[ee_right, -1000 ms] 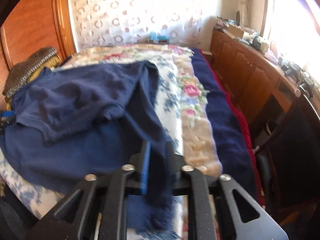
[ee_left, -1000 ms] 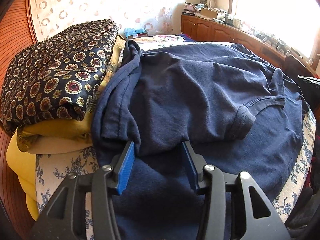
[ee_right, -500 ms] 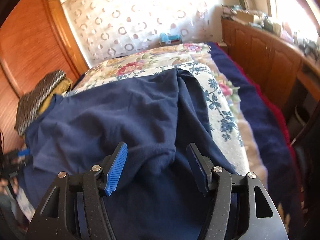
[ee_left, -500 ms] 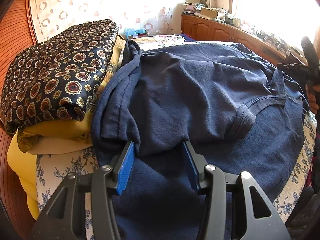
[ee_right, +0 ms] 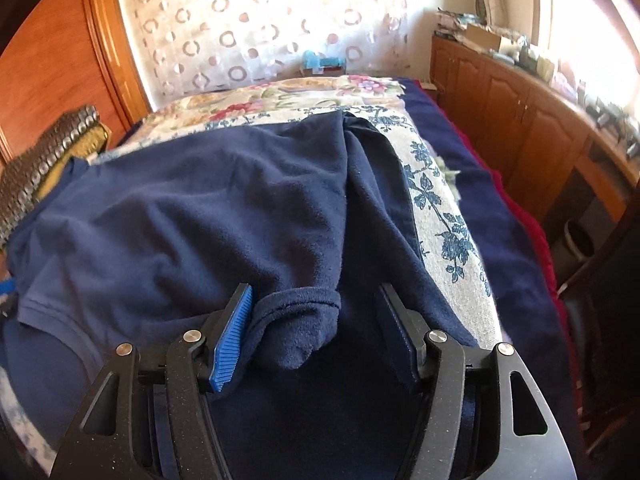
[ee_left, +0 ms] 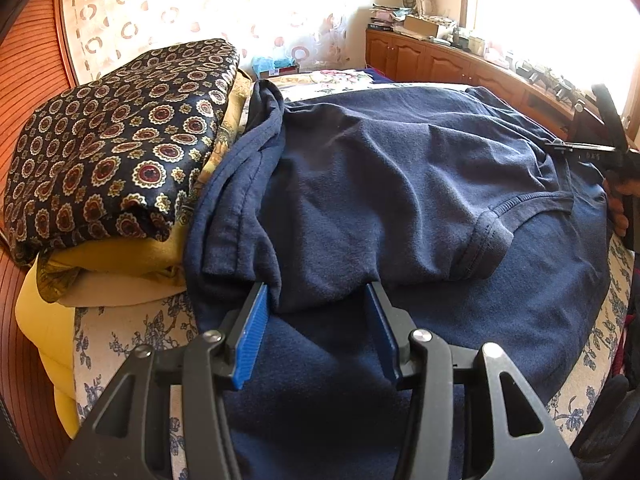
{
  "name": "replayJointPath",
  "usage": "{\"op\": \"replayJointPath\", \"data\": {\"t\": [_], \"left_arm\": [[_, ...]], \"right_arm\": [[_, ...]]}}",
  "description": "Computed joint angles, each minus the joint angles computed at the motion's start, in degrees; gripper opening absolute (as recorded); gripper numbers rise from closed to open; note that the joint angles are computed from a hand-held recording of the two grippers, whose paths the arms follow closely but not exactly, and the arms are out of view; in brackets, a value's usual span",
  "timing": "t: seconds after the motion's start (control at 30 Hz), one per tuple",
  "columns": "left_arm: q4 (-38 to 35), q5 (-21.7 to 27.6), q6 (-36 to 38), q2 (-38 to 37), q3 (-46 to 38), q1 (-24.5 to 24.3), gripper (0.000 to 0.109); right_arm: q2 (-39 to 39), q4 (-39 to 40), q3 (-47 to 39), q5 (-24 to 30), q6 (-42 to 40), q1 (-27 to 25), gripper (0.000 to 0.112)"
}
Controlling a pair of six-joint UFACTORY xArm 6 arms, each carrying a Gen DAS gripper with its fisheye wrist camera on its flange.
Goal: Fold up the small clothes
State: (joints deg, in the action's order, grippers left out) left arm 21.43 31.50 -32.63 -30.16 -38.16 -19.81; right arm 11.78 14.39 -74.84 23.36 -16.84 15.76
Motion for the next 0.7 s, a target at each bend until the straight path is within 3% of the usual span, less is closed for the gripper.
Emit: {"op": "replayJointPath", "data": {"t": [0.13, 0.27, 0.47, 0.6, 0.7], "left_arm": [[-4.13, -0.66, -0.91, -2.41, 1.38, 0.66, 0.049], [-7.58, -5.84, -3.12, -7.13, 5.39, 2.31, 0.048], [-13.00, -6.74, 0.30, -6.17, 5.72, 4.27, 0.031], [-8.53, -4.88, -4.29, -3.89, 3.29, 4.67, 0.031], [-9.68, -5.05, -4.07, -1.79, 1.93, 5.07, 0.031]], "right_arm": [[0.36, -2.19, -0.29, 0.00, 0.81, 0.09, 0.065], [0.45, -1.34, -0.29, -0.02, 0.14, -0.02, 0.065], [0.36, -1.38, -0.19, -0.04, 0.11, -0.08, 0.065], [0.33, -1.38, -0.13, -0.07, 0.07, -0.09, 0.065], [0.34, -1.48, -0.15, -0.08, 0.20, -0.04, 0.065]]}}
